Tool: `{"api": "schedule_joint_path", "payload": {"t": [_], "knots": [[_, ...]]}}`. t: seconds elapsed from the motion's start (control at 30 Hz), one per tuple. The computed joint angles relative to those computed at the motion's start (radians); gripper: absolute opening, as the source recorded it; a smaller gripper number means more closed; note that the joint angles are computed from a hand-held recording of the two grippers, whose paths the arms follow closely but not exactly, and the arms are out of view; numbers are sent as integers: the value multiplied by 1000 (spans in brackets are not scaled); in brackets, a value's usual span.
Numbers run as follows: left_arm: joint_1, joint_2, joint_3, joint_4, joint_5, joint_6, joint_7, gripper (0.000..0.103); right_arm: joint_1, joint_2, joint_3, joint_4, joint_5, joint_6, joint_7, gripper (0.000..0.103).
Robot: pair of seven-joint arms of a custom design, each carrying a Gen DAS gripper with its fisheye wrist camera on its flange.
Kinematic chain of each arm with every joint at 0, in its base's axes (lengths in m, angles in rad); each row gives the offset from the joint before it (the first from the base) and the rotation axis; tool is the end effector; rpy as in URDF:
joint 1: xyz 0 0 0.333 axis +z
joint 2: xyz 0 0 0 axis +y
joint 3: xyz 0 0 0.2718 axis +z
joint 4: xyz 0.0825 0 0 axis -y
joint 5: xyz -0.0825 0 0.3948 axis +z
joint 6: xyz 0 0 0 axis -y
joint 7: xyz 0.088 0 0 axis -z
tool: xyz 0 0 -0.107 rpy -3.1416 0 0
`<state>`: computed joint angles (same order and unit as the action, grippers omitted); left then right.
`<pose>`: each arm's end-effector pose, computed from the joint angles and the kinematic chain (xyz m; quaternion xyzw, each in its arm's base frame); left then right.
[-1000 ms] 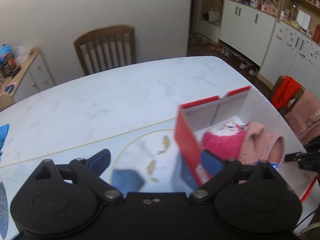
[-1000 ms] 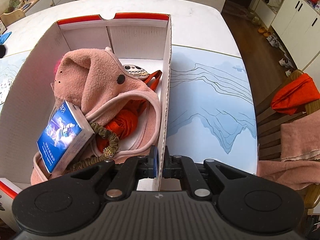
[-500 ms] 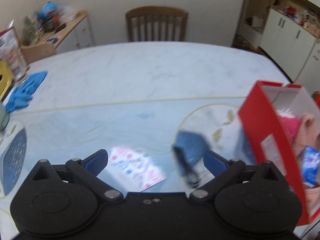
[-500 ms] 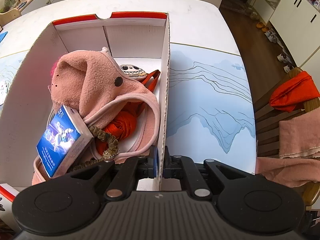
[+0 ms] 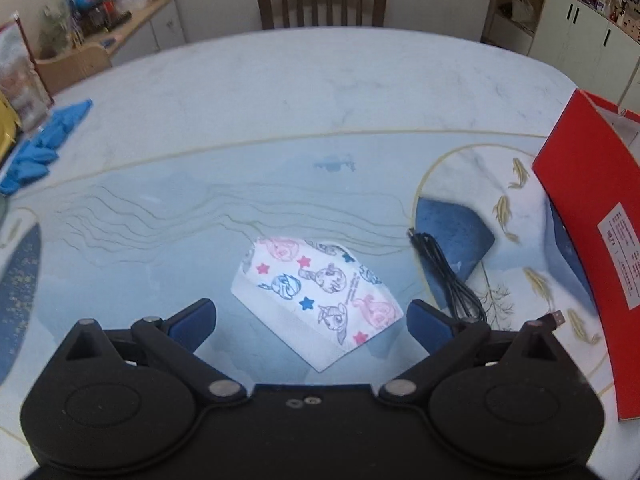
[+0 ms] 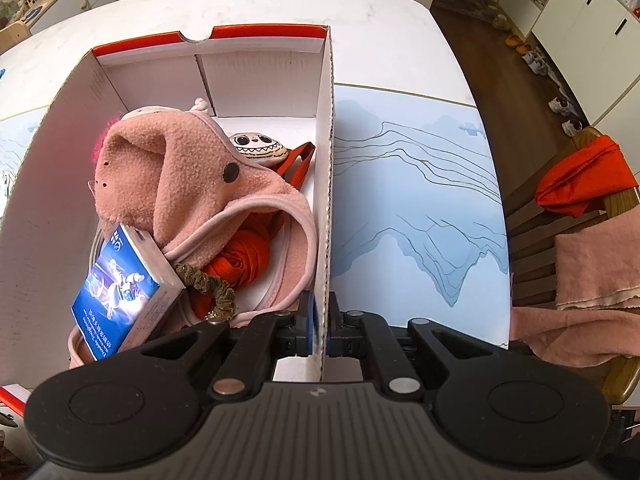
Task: Organize objects
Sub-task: 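Move the left gripper back to the printed white cloth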
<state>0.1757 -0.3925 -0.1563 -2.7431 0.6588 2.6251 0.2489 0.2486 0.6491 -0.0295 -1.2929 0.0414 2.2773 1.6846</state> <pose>0.4213 -0.0001 0.3114 -0.8975 0.3606 -0.0873 0.2385 0.7270 0.1680 0.3614 -0.7287 0.6641 -0.0892 0.1415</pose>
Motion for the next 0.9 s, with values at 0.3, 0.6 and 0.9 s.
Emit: {"api": "schedule_joint_path", "payload": {"t": [0.3,0.6,0.9], "knots": [[20,82,21,46,22,10,41,99,1,15,-2,25,-4,-24,-2,6],[36,81,37,23,28,78,17,89,4,20,-3,35,-8,-32,5,6],[47,71,29,17,37,104,12,63,4,16,-4,30,-11,-31,13,6]]}}
